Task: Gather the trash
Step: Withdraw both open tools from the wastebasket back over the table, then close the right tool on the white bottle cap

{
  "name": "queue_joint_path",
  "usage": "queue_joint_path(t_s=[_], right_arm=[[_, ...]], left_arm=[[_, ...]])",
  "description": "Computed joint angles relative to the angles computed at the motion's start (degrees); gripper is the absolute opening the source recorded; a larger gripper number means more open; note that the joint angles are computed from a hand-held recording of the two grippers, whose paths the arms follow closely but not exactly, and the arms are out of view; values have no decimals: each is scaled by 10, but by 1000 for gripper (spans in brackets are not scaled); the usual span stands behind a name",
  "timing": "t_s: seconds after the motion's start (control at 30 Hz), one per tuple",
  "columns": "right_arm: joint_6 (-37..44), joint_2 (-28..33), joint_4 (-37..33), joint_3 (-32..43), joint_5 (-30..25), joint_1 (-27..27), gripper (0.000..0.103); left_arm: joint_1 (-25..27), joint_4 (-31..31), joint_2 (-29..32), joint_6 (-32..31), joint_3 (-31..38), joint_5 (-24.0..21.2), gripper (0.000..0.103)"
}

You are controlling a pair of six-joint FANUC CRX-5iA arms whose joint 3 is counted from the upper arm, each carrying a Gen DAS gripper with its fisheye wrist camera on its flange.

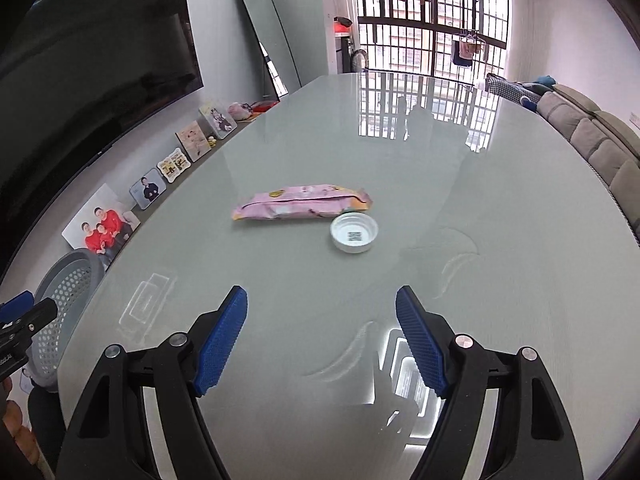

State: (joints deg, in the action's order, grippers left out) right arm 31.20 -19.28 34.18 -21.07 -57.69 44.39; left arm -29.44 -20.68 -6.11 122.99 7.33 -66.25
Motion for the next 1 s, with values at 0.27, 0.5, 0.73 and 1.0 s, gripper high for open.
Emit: queue_joint_path(t_s=[0.27,0.5,0.73,1.0], right_arm=[[91,25,-69,28,30,-85,74],[170,70,-126,71,50,-126,74],[222,119,-161,118,44,-152,73],[224,141,-139,126,42,-142,73]], left_arm=[[-31,-11,45,6,45,-17,82],[-45,-16,69,5,69,-28,84],[-45,-12,79,1,78,-35,84],[-43,-5,91,-9,84,-33,84]])
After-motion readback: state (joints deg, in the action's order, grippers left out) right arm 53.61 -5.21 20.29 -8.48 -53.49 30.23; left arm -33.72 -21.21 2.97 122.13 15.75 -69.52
